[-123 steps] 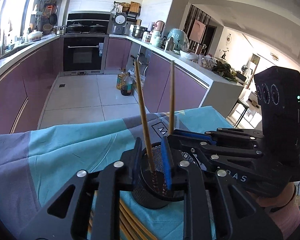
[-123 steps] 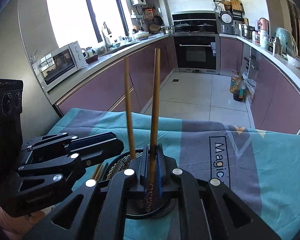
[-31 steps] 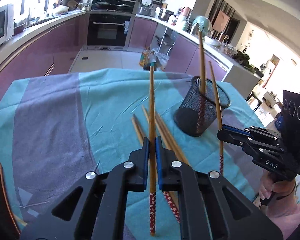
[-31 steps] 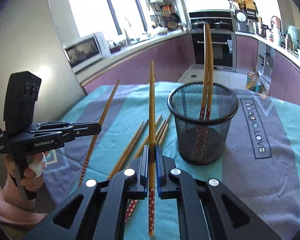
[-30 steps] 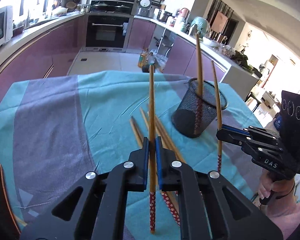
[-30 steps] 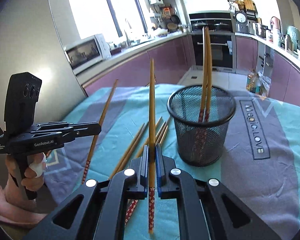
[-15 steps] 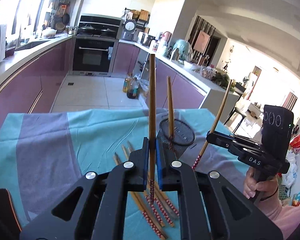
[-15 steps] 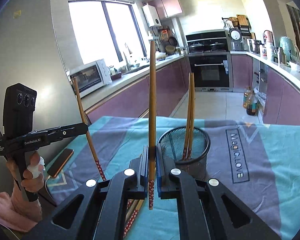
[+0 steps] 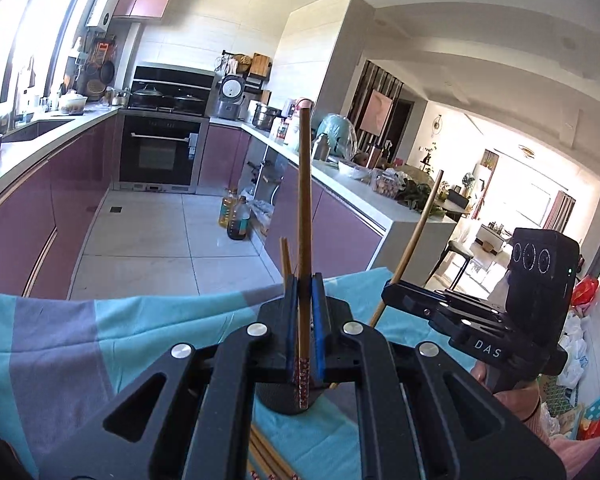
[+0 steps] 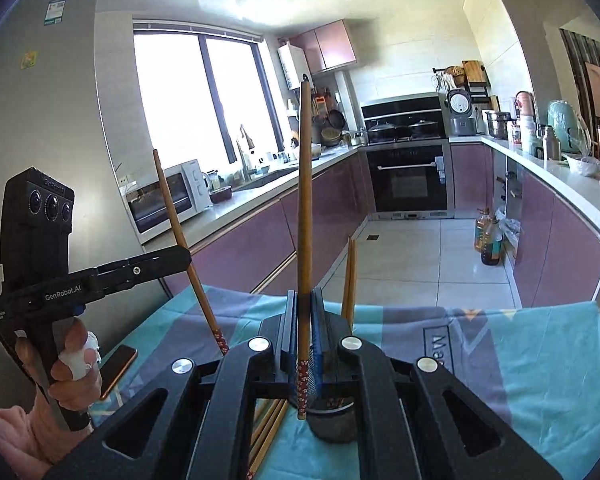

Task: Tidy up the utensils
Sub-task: 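Raise the left tool's chopstick and lower it into the cup while the right tool does likewise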

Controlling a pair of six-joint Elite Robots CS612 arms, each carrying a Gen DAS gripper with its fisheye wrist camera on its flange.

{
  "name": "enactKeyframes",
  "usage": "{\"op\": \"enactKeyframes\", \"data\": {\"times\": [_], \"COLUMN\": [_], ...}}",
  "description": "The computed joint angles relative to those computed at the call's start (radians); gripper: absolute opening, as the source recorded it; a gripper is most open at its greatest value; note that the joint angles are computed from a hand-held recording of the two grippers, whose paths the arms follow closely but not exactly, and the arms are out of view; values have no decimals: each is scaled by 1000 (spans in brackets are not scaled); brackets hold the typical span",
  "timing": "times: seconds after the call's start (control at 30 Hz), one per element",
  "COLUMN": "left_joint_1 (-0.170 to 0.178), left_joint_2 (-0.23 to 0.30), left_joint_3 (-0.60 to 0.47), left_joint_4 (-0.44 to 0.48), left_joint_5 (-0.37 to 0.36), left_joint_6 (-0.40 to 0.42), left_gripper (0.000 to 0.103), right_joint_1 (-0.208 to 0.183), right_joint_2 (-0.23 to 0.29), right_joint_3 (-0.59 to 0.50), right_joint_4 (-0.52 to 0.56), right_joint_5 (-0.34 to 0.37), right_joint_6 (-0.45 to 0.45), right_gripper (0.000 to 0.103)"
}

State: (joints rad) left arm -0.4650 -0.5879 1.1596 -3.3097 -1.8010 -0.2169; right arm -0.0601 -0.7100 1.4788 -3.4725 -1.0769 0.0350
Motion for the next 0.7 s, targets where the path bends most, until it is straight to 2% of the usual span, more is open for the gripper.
{"op": "enactKeyframes", "data": {"times": [0.13,0.27,0.53,0.7], "left_joint_1": [-8,-17,-31,-34], "left_joint_2": [13,31,64,82], "left_joint_3": [-35,-73,-116,-135], "left_joint_4": [3,38,213,276], "left_joint_5": [8,25,50,57], "left_joint_6": [-3,4,71,99], "left_gripper": [7,7,7,8], "right_joint_1": [1,7,19,23], "right_joint_2": [11,26,50,54], "right_joint_3": [-29,-57,-91,-104], "right_joint_4": [8,61,207,301], "right_joint_5": [-12,-29,-67,-91], "right_joint_6": [5,-9,-66,-88], "right_gripper": [6,6,6,6]}}
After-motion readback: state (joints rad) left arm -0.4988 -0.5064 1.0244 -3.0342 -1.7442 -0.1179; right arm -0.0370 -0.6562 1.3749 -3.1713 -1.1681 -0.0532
